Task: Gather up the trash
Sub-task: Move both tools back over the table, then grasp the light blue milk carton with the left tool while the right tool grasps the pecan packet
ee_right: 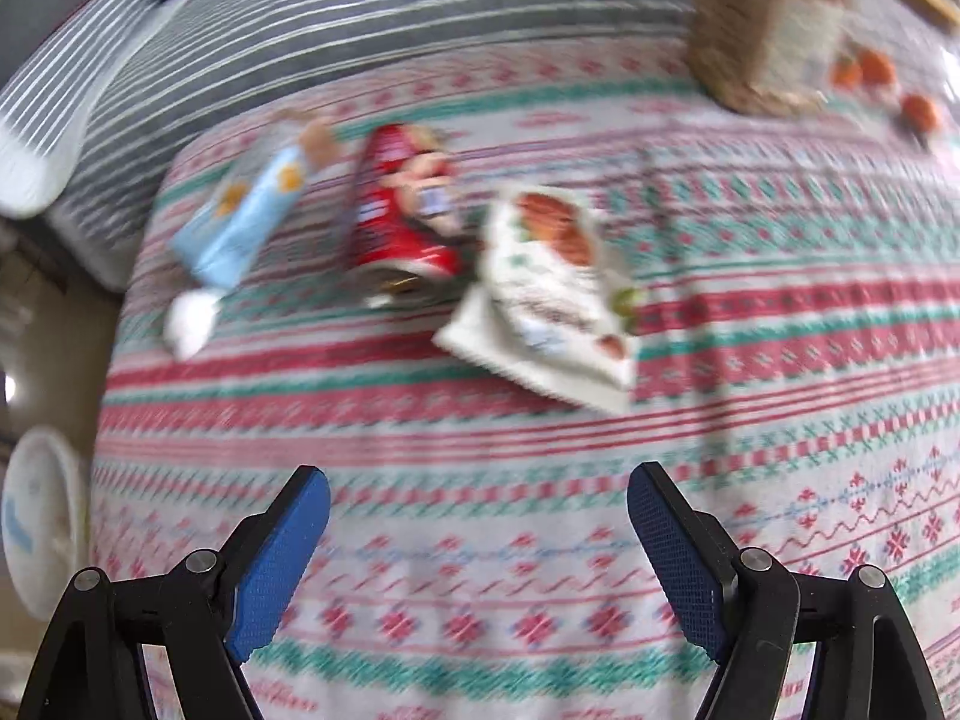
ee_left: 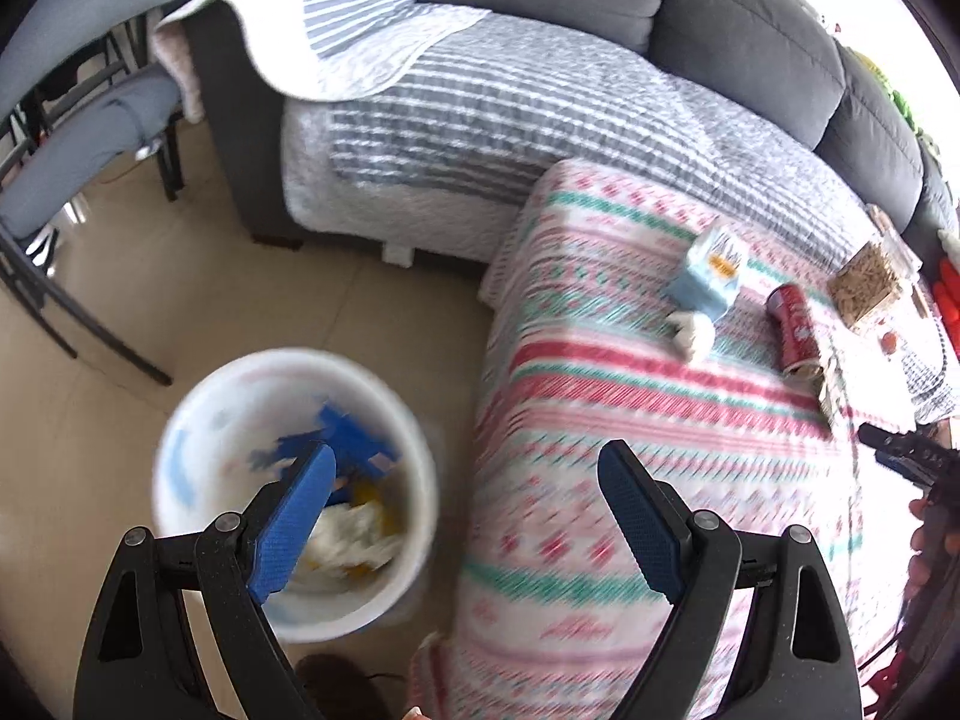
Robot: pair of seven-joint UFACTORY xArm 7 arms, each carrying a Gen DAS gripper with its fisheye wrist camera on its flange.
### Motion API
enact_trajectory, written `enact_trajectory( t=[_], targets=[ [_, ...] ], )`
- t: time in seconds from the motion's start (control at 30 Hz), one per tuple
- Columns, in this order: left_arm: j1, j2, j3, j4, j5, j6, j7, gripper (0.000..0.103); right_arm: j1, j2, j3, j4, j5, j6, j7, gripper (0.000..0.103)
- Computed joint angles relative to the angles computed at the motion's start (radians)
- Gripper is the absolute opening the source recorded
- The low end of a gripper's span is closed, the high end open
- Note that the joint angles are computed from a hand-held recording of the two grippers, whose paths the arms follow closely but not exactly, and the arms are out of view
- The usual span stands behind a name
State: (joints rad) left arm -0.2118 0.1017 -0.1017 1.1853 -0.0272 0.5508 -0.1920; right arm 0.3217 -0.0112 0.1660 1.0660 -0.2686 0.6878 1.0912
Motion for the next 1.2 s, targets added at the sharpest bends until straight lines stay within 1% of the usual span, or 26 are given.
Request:
enact_trajectory(
  t=[0.13,0.27,0.37,0.43,0.53,0.63,0.73,0.8,0.9,1.03,1.07,1.17,1.2],
  targets=[
    [-0.036,0.103,-0.01,0.102,0.039,-0.023,-0.04,0.091,-0.027,-0.011,-0.021,-0.034,0.035,-0.046,0.009,0.085],
    [-0.088,0.222,-0.01,0.221,0.1,-0.057,-0.041,0.091,-0.053,-0.003,-0.036,-0.062,0.085,-0.109,0.003,0.085],
    [-0.124,0.295,0.0,0.303,0.139,-0.051,-0.04,0.091,-0.062,0.018,-0.04,-0.067,0.142,-0.145,-0.021,0.085],
    [-0.139,0.341,-0.002,0.355,0.141,-0.055,-0.032,0.091,-0.065,0.033,-0.042,-0.059,0.165,-0.157,-0.048,0.085],
    [-0.148,0.398,-0.016,0.419,0.122,-0.065,-0.002,0.091,-0.066,0.046,-0.045,-0.046,0.161,-0.164,-0.058,0.085],
    [-0.185,0.451,-0.001,0.485,0.144,-0.071,0.011,0.091,-0.065,0.066,-0.046,-0.034,0.18,-0.186,-0.09,0.085],
    [-0.213,0.504,0.012,0.547,0.157,-0.078,0.014,0.091,-0.062,0.098,-0.049,-0.007,0.184,-0.192,-0.112,0.085],
    [-0.219,0.551,0.005,0.604,0.142,-0.063,0.018,0.091,-0.059,0.111,-0.054,0.0,0.177,-0.189,-0.11,0.085],
    [-0.231,0.624,0.005,0.699,0.121,-0.028,0.015,0.091,-0.049,0.149,-0.063,0.047,0.145,-0.134,-0.095,0.085],
    [-0.233,0.673,-0.004,0.757,0.089,-0.042,0.018,0.09,-0.036,0.182,-0.072,0.096,0.098,-0.088,-0.109,0.085],
    [-0.23,0.681,-0.01,0.764,0.078,-0.053,0.021,0.086,-0.034,0.195,-0.074,0.11,0.092,-0.086,-0.109,0.085],
    [-0.227,0.69,-0.018,0.774,0.061,-0.051,0.04,0.067,-0.028,0.212,-0.081,0.127,0.079,-0.086,-0.108,0.085],
    [-0.23,0.687,-0.015,0.771,0.061,-0.05,0.044,0.067,-0.024,0.218,-0.083,0.136,0.071,-0.076,-0.107,0.084]
  ],
)
